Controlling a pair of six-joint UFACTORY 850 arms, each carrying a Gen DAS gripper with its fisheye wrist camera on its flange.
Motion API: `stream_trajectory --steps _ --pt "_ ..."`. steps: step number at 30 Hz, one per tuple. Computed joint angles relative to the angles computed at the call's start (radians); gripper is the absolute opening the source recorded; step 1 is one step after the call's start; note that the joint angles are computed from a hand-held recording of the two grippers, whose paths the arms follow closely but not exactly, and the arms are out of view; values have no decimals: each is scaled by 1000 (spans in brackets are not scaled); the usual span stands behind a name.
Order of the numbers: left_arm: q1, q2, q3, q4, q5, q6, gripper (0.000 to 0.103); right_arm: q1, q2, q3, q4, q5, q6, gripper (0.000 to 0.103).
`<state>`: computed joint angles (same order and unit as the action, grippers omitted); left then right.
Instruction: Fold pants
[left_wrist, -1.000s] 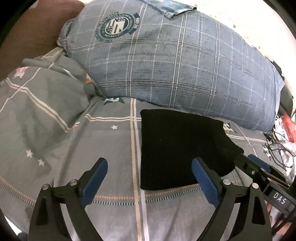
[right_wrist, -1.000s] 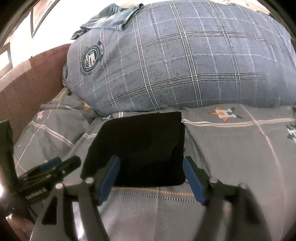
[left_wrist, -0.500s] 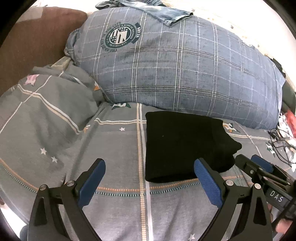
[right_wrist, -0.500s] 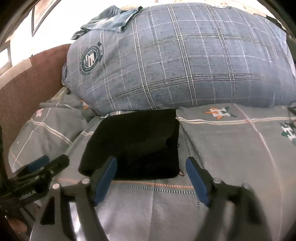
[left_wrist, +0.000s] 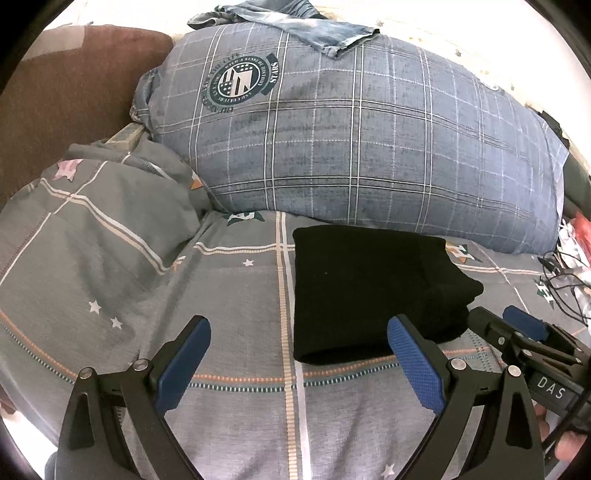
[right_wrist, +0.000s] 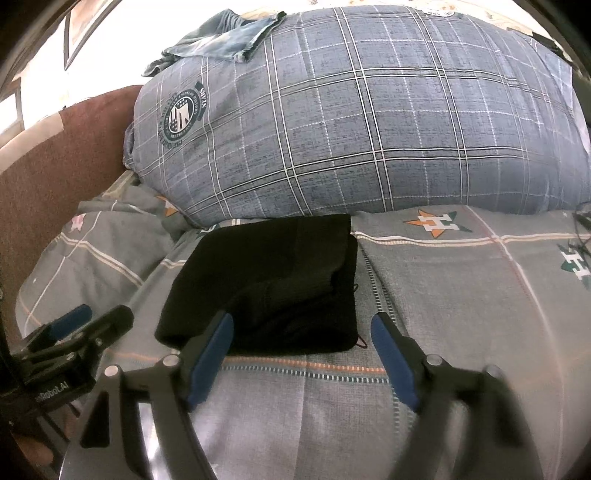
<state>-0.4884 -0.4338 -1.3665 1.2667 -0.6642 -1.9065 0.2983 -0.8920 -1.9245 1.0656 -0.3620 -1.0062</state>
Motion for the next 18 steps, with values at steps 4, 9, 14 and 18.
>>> stream_trajectory --steps 4,9,14,18 --pt "-3 -2 -2 2 -8 2 97 1 1 3 0 -3 -2 78" --pt "0 -3 -3 -7 2 12 97 1 3 6 -4 -3 0 79" --pt "2 -7 -9 -19 8 27 97 3 1 4 -31 -2 28 79" --pt "3 -7 -9 -21 12 28 97 2 -3 -2 -48 -3 44 79"
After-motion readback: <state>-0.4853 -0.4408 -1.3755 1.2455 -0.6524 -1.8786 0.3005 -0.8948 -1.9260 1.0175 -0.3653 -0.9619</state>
